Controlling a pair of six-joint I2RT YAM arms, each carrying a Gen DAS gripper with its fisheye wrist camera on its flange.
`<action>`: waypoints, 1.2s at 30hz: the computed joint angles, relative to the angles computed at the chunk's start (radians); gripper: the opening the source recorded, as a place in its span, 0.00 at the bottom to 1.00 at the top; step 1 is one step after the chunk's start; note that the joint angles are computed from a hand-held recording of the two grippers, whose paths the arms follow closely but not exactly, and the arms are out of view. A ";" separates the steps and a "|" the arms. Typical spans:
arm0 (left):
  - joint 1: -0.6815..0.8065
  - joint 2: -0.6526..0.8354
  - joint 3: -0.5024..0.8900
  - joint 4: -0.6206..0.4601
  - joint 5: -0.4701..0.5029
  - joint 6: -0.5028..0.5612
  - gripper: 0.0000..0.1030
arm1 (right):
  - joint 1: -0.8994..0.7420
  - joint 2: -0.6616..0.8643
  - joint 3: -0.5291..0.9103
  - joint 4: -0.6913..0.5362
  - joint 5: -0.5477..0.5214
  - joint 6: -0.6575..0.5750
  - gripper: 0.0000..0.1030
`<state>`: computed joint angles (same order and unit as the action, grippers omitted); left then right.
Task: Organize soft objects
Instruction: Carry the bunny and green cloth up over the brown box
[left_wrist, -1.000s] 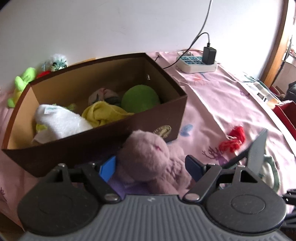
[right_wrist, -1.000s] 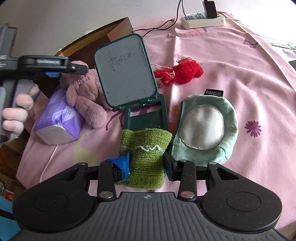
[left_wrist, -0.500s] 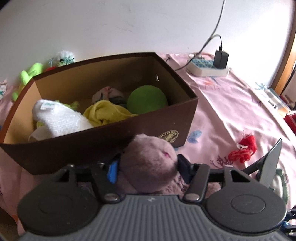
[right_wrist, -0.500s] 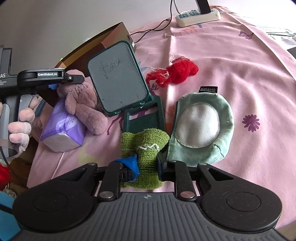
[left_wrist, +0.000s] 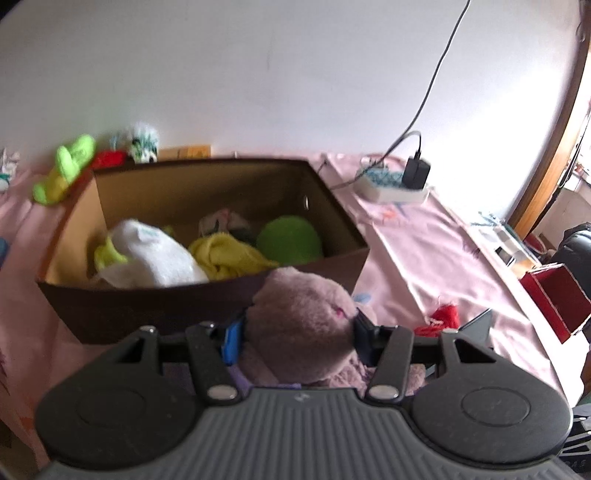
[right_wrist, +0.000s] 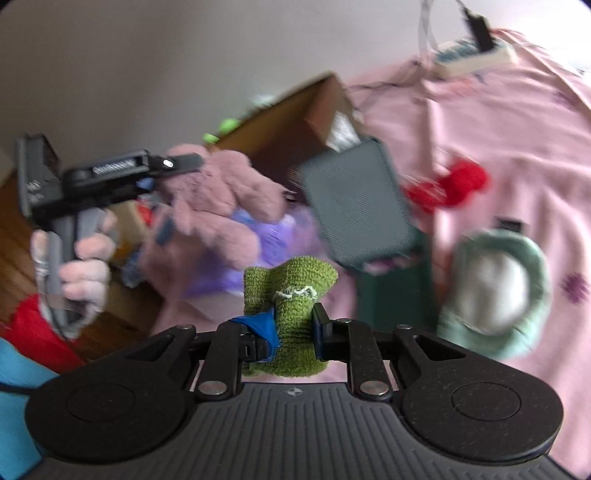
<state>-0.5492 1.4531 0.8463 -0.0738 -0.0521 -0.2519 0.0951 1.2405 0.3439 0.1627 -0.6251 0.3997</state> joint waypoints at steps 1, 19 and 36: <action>0.009 -0.025 -0.007 -0.003 0.003 0.008 0.54 | 0.011 0.008 0.009 0.034 -0.010 0.026 0.00; 0.286 -0.051 0.152 0.043 0.024 0.194 0.55 | 0.249 0.415 0.557 0.237 0.362 0.162 0.01; 0.390 0.350 0.372 0.094 0.035 0.069 0.55 | 0.307 0.813 0.954 0.052 0.537 0.173 0.10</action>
